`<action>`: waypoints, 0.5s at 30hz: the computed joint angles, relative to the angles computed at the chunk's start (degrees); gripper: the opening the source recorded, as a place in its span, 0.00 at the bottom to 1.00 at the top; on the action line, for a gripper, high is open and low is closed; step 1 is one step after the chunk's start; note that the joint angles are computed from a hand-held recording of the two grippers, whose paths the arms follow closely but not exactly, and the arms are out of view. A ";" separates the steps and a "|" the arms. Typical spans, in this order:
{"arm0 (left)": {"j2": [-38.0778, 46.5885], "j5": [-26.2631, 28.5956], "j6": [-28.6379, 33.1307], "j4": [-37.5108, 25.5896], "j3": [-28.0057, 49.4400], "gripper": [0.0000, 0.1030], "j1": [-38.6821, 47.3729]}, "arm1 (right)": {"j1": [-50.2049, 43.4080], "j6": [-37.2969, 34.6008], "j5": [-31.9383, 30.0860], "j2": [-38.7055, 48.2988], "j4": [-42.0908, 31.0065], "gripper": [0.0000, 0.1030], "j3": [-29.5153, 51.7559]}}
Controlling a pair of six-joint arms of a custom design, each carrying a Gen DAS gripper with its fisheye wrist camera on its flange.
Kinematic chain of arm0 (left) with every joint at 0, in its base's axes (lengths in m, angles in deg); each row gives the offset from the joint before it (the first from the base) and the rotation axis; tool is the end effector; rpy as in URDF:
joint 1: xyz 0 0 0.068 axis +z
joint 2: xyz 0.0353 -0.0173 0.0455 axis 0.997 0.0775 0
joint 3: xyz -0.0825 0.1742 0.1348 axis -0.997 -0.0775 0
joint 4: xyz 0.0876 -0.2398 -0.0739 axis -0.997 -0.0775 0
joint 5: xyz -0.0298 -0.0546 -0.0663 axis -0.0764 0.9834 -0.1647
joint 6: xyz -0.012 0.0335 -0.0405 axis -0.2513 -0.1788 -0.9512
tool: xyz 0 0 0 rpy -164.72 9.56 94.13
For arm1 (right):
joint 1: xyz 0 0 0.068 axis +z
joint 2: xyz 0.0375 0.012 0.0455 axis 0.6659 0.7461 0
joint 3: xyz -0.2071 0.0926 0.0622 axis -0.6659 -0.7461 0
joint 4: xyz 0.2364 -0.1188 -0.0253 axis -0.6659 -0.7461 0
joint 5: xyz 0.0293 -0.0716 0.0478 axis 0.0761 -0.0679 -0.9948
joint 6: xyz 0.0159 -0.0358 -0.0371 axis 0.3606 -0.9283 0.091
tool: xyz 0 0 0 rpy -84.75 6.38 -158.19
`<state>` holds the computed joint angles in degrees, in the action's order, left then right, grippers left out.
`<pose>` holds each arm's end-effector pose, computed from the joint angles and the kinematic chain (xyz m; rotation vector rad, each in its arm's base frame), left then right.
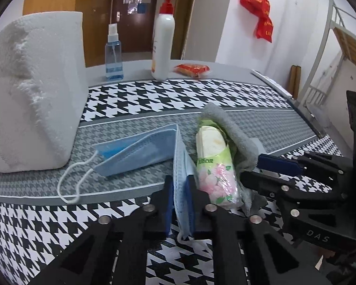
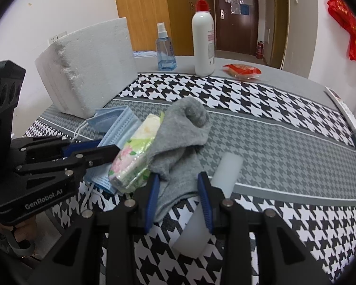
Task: Organize soft objects
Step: 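Close the right tool on the grey sock while the left tool grasps the blue mask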
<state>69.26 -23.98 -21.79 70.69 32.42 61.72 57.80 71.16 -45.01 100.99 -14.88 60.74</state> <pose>0.2853 -0.1203 0.0437 -0.0223 2.3824 -0.1981 0.3537 0.1132 0.0477 -0.7833 2.2805 0.3911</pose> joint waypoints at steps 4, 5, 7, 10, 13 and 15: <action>-1.38 0.35 0.12 1.11 -1.38 0.08 0.12 | 0.54 0.06 1.15 -0.10 -0.54 0.38 0.66; -1.63 0.71 0.05 1.28 -1.65 0.08 0.18 | 0.67 0.01 1.50 0.09 -0.70 0.39 1.02; -1.72 1.32 -0.27 1.11 -1.69 0.08 0.32 | 1.27 0.04 2.78 0.62 -0.99 0.46 1.88; -1.44 1.60 -0.26 1.27 -1.68 0.08 0.52 | 1.58 0.04 2.61 1.86 -2.00 0.46 3.61; -1.22 1.35 0.13 0.93 -1.54 0.08 0.62 | 1.71 -0.18 1.85 3.45 -3.68 0.46 5.76; -1.28 1.72 0.24 0.85 -1.64 0.08 0.78 | 2.03 -0.76 2.10 3.92 -4.40 0.46 6.40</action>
<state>67.98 -22.26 -21.54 71.54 30.78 62.49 59.83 70.41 -42.91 104.91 -19.28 67.14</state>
